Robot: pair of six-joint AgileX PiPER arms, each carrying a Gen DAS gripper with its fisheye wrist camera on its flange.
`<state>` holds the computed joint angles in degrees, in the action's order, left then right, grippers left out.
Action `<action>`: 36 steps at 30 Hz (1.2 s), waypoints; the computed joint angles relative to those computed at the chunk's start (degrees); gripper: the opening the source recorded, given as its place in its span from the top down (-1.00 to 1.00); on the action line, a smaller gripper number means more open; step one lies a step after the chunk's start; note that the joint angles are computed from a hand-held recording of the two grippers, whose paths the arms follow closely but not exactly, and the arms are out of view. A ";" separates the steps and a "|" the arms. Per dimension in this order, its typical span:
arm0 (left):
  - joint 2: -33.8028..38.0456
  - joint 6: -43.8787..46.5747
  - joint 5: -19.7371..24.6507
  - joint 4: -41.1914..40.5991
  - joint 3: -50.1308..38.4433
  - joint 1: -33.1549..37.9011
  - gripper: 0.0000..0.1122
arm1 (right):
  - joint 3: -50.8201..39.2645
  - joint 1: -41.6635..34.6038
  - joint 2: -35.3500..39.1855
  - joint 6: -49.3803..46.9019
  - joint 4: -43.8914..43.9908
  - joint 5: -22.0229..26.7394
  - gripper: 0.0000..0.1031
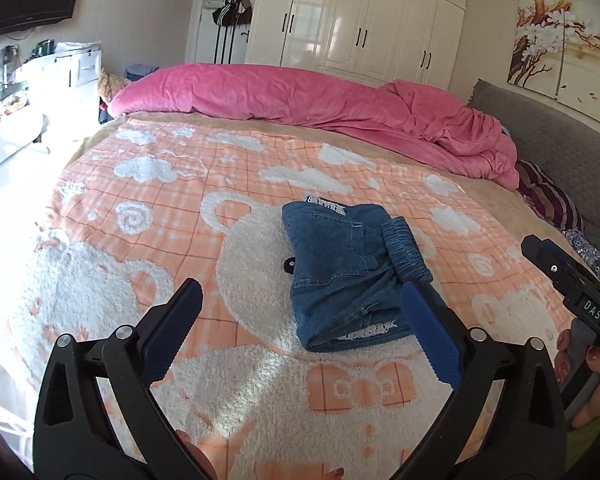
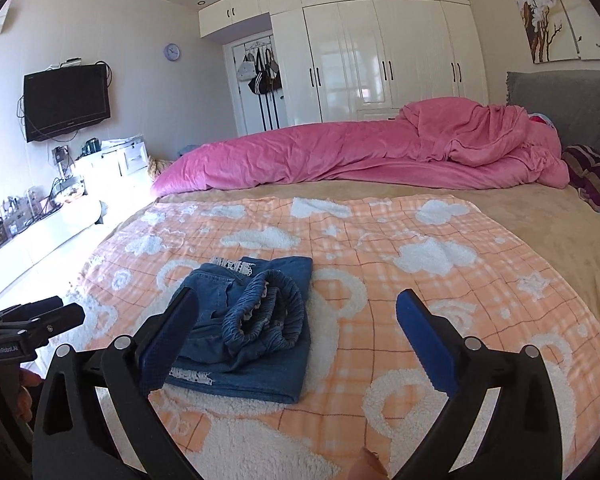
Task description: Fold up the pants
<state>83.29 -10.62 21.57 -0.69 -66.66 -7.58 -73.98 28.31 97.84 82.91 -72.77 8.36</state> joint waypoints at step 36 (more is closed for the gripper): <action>-9.81 -17.39 -0.92 14.06 20.19 -6.28 -0.67 | 21.15 12.72 -8.03 23.40 -17.75 11.43 -0.91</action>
